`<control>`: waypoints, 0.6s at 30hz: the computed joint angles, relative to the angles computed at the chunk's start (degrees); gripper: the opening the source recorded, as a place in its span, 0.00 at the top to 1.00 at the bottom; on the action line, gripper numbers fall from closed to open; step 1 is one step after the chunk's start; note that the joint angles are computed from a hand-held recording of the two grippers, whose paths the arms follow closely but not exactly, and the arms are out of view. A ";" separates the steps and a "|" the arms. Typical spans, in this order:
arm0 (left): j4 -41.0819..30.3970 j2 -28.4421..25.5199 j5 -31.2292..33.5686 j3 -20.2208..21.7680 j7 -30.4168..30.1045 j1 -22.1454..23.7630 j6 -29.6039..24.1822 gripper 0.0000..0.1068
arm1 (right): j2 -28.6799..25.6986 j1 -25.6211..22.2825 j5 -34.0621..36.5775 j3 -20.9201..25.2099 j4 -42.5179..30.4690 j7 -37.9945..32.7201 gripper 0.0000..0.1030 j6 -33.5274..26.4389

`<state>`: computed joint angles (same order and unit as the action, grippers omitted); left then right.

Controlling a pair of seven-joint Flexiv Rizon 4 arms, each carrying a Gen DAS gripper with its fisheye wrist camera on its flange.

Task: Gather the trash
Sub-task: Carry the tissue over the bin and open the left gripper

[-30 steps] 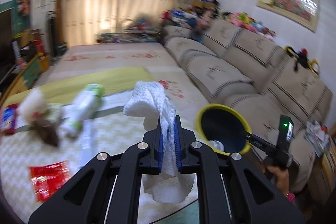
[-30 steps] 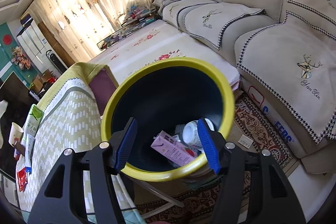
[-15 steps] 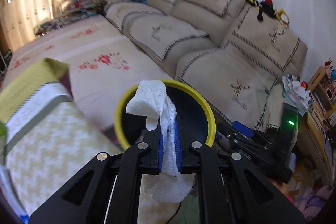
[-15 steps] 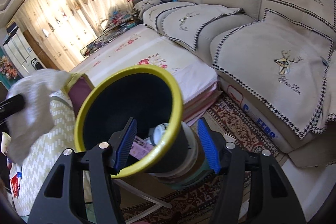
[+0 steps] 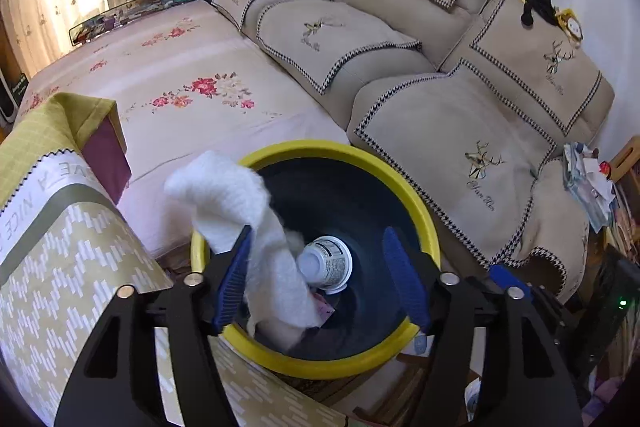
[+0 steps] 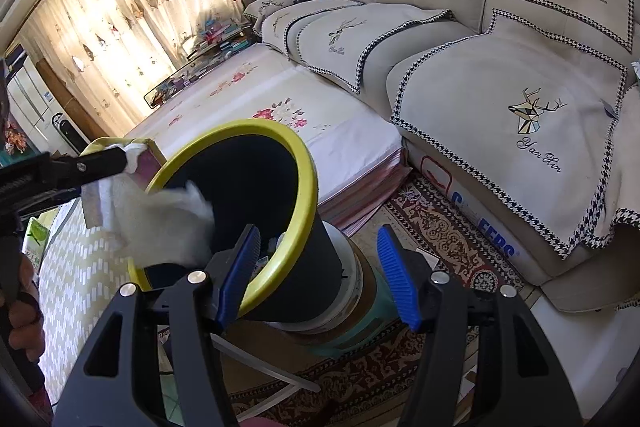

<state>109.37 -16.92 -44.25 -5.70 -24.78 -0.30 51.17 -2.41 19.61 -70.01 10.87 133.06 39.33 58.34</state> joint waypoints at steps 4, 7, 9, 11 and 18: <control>0.86 1.84 -1.93 0.53 1.72 1.13 -1.62 0.30 | -0.53 0.29 -0.73 0.02 -0.60 0.11 0.43 0.30; 1.28 3.71 -2.82 1.48 3.72 2.03 -5.77 0.19 | -0.68 0.64 -0.74 0.12 -0.97 -0.11 0.43 0.07; 1.00 4.25 -2.12 2.02 4.27 1.94 -7.88 0.18 | -0.68 0.93 -0.54 0.22 -1.26 -0.34 0.43 -0.34; 0.66 4.52 -1.84 2.33 4.02 1.73 -9.30 0.18 | -0.34 1.13 -0.55 0.34 -1.23 -0.25 0.43 -0.91; -4.07 3.47 3.39 3.00 -1.62 1.25 -16.12 0.14 | 0.27 1.73 0.60 1.05 -0.55 -1.01 0.42 -2.38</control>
<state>105.30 -13.45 -40.86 -2.70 -26.40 0.95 35.05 -2.14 21.34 -69.42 11.92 132.51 38.32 55.95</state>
